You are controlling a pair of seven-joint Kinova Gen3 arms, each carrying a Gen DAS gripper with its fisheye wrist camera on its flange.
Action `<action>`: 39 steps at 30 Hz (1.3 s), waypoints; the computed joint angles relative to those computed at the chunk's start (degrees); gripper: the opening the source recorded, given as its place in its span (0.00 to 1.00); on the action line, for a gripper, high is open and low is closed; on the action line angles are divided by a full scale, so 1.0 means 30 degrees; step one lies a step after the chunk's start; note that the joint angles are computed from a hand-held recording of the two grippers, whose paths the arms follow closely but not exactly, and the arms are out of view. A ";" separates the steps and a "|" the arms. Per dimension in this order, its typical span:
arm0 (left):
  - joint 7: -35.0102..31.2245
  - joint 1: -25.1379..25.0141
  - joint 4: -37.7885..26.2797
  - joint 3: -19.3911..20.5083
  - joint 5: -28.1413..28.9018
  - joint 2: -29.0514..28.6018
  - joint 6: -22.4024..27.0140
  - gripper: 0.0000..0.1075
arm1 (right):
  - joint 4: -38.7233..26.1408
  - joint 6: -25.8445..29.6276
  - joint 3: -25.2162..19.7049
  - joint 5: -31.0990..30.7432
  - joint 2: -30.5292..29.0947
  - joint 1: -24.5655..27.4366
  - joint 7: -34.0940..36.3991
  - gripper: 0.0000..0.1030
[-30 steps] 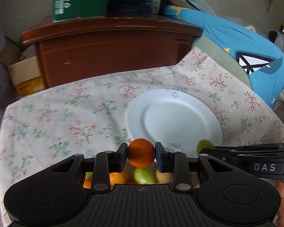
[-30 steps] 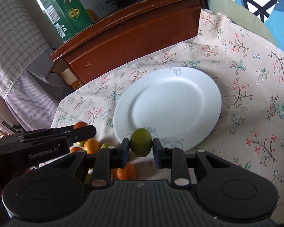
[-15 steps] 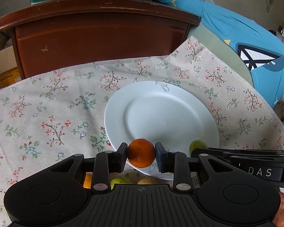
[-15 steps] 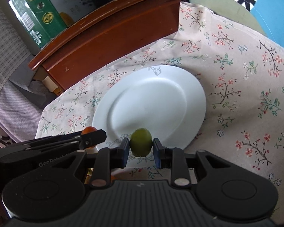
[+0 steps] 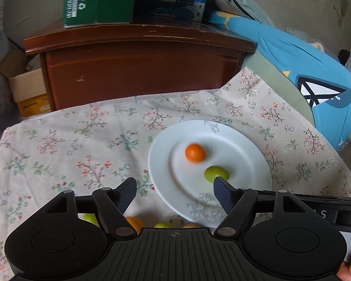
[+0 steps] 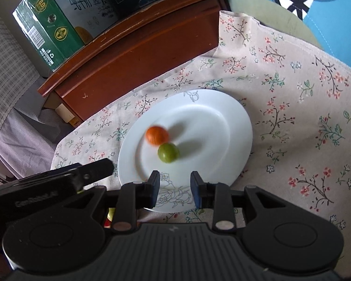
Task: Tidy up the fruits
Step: 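Carry both fruits onto the white plate and open both grippers, then move both grippers back to the fruit cluster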
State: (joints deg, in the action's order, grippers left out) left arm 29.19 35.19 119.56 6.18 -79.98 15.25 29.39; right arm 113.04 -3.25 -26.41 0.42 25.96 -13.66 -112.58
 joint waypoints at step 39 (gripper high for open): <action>-0.0185 0.3040 0.2035 0.1870 0.4528 -0.0537 0.5351 0.74 | 0.2627 0.0664 -0.4079 0.0093 -0.1107 0.2259 0.1698 0.41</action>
State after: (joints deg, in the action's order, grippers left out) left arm 28.63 44.31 125.67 11.79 -66.40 13.64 45.44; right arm 120.92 -1.26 -38.64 0.70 22.64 -6.88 -107.49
